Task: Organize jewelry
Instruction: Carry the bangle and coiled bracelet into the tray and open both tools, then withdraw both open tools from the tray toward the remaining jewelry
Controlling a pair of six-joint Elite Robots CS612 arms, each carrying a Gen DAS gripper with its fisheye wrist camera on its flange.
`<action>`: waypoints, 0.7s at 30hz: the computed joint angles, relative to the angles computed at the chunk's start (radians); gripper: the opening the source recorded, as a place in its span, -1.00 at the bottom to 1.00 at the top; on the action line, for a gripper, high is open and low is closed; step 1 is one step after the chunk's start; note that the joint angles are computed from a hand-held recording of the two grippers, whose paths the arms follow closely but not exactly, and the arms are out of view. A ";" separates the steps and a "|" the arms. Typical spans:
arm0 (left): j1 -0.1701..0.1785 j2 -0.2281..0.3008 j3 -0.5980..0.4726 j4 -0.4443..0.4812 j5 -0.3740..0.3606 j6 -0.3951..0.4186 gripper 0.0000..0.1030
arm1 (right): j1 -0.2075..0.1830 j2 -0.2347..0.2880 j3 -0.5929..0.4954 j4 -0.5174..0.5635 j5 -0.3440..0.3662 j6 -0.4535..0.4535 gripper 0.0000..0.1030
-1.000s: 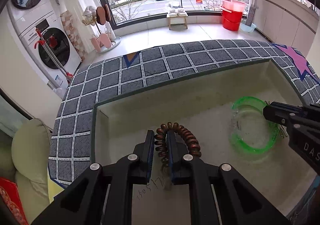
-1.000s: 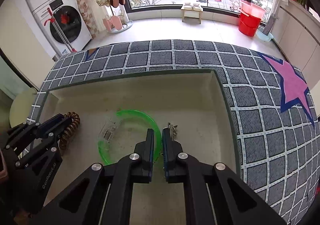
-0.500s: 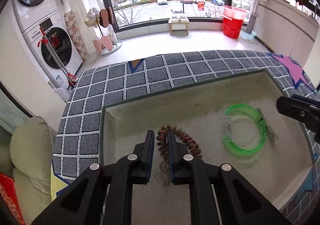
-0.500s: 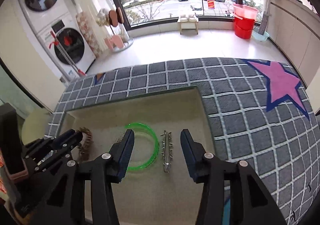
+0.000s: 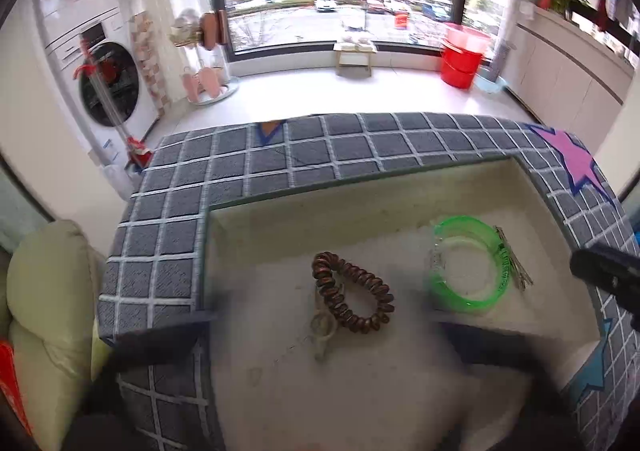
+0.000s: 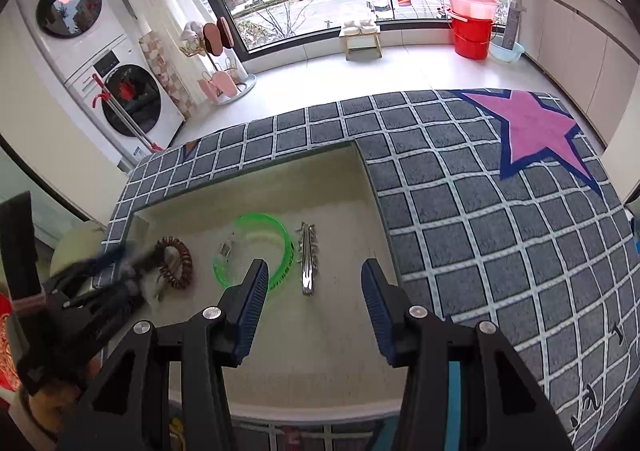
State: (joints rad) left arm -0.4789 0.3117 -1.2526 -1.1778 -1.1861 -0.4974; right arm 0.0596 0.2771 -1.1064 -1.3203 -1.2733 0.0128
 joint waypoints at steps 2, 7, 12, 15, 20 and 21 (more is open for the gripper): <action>-0.003 0.007 -0.014 -0.007 0.023 0.013 1.00 | -0.005 0.009 -0.025 0.012 0.021 0.004 0.45; -0.020 0.031 -0.078 -0.003 0.072 0.030 1.00 | -0.016 0.030 -0.086 0.021 0.065 0.010 0.67; -0.026 0.065 -0.181 0.025 0.061 0.030 1.00 | -0.025 0.063 -0.175 -0.005 0.108 0.012 0.78; -0.031 0.086 -0.249 0.054 0.035 0.026 1.00 | -0.028 0.081 -0.228 -0.005 0.135 0.013 0.78; -0.048 0.113 -0.337 0.106 0.001 0.003 1.00 | -0.033 0.088 -0.287 0.090 0.156 -0.009 0.78; -0.054 0.121 -0.356 0.119 0.003 0.001 1.00 | -0.034 0.090 -0.297 0.107 0.154 -0.013 0.78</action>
